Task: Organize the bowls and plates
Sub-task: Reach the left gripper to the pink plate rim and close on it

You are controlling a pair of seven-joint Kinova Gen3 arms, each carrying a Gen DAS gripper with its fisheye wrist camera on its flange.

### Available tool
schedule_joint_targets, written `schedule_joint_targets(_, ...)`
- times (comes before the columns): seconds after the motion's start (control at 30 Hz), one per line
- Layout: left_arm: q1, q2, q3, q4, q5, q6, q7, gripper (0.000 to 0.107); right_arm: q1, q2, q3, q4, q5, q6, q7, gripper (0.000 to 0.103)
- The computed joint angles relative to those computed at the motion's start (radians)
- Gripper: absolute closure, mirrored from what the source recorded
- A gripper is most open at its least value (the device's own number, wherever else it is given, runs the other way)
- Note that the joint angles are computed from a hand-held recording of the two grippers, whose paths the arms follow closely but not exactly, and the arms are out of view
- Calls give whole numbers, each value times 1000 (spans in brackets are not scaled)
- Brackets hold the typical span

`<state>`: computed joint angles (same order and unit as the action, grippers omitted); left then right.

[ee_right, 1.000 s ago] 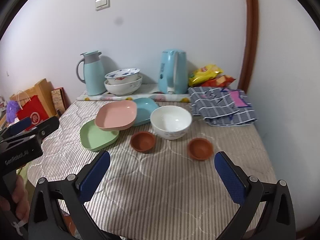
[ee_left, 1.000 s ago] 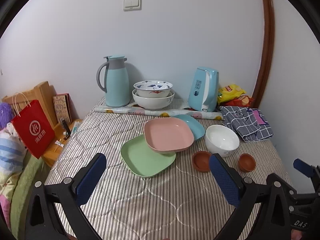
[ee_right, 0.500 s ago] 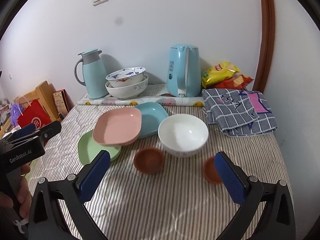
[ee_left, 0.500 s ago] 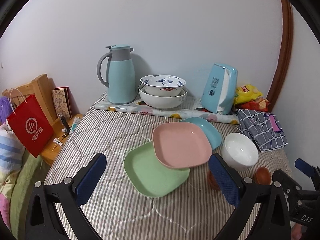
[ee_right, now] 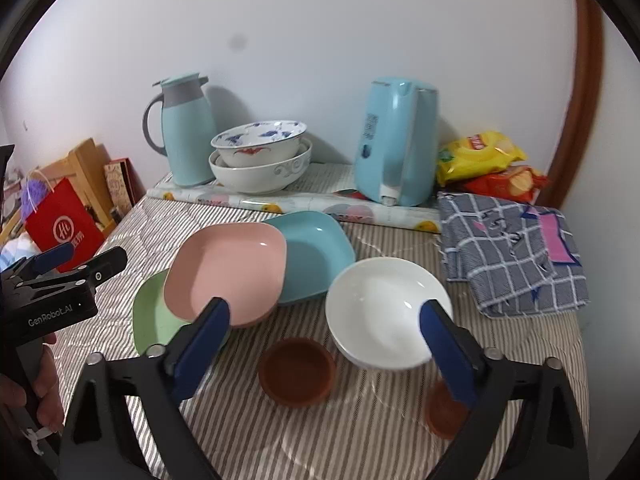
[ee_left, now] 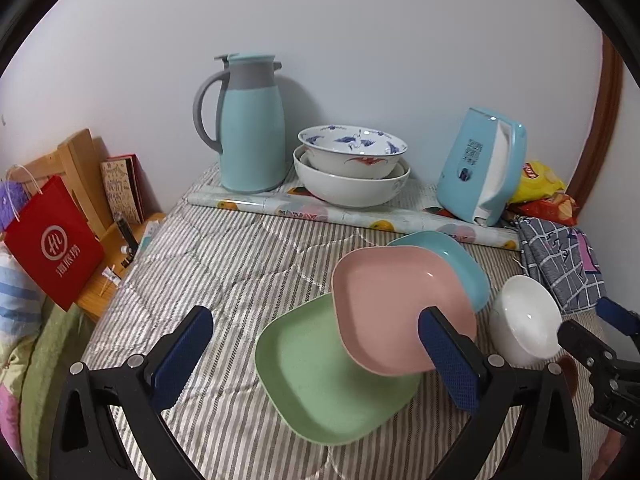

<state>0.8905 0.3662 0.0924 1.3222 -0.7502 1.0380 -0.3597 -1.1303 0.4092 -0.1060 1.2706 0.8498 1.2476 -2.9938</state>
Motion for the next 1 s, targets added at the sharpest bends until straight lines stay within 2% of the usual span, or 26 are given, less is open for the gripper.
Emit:
schedule_joint_targets(0.07,-22,9,4,-8,21,-15,-27,7,29,12,-3,-16,-24,-29,31,24)
schedule_joint_targets(0.3,-63,44,-17,-37,76,-54,-87,13,68,77,27,-98,-84,-93,153,36)
schedule_joint_targets(0.33,-77,49,-17,-39,93,-70,-99,14,75,91,31,-116,-101,-97,175,40)
schedule_joint_targets(0.5,-107,87,-24,-68,149,-109,-181,31,95,124,57,-153,-167,-126,236,50)
schedule_joint_targets(0.57,-120,111,-23,-92,182,-118,-227,43,105,139,62,-169,-194,-130,267,57)
schedule_joint_targets(0.63,-130,132,-24,-110,216,-127,-269,46,116,152,66,-183,-222,-137,294,61)
schedule_joint_targets(0.83,-126,167,-54,-139,268,-144,-324,52,135,193,87,-229,-282,-145,349,65)
schedule_joint_targets(0.93,-134,183,-59,-149,293,-151,-345,60,140,218,97,-259,-304,-134,381,67)
schedule_joint_targets(1.0,-135,191,-64,-154,304,-154,-356,68,151,223,97,-260,-325,-151,392,72)
